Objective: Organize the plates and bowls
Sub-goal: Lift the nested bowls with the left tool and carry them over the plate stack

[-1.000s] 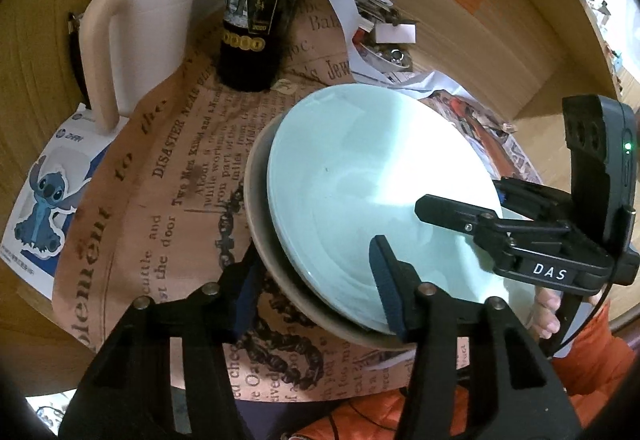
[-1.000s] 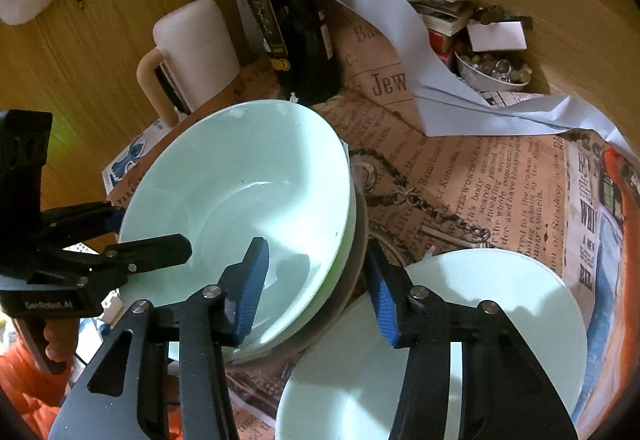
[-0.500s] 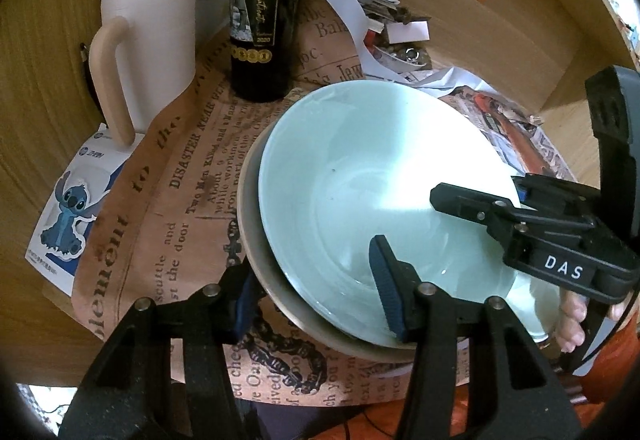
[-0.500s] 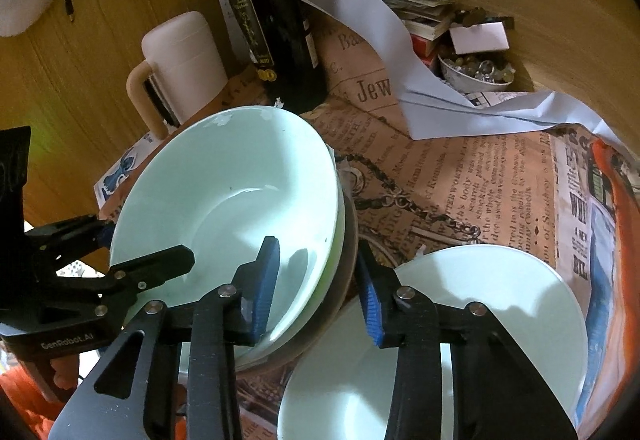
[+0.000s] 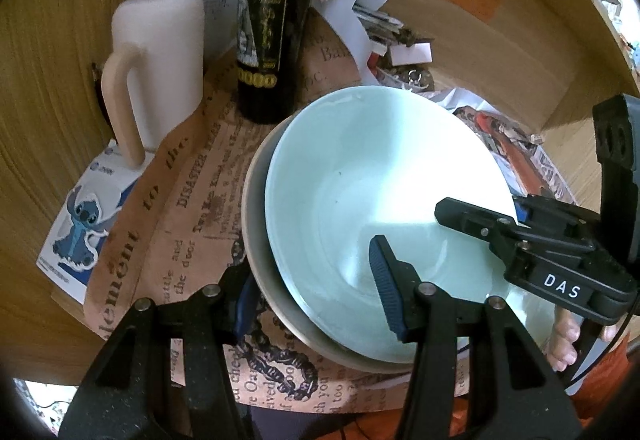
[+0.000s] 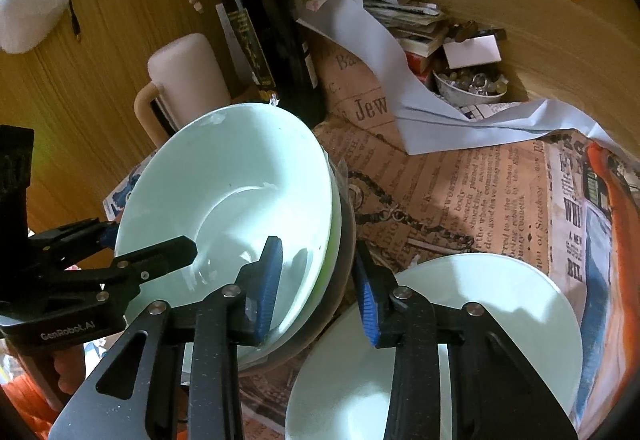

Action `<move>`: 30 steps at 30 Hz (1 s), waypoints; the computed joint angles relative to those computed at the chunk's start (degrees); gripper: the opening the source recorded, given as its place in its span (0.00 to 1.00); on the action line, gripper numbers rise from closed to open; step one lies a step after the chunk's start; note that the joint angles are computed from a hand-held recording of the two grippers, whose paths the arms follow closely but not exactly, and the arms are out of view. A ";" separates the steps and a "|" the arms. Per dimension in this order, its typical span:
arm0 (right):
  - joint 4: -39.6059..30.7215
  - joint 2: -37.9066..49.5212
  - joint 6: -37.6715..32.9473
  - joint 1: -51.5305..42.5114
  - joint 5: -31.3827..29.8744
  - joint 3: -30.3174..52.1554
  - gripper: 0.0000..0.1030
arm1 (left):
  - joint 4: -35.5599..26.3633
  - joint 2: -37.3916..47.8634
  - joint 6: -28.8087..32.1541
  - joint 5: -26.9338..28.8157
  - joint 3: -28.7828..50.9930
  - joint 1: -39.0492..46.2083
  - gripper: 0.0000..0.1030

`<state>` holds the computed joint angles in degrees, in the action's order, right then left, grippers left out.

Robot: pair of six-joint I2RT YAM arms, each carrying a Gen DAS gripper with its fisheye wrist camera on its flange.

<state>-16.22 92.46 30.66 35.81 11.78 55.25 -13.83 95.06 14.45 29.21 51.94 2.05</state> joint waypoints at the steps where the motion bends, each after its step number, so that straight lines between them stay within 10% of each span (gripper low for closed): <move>1: 0.03 -0.37 0.14 -0.07 0.03 -0.14 0.30 | 0.32 -0.39 -0.08 -0.01 -0.22 -0.09 0.51; 30: -6.93 -22.09 4.03 0.08 8.66 -10.50 0.30 | -0.54 -10.58 -3.50 -0.16 -3.05 -11.23 0.51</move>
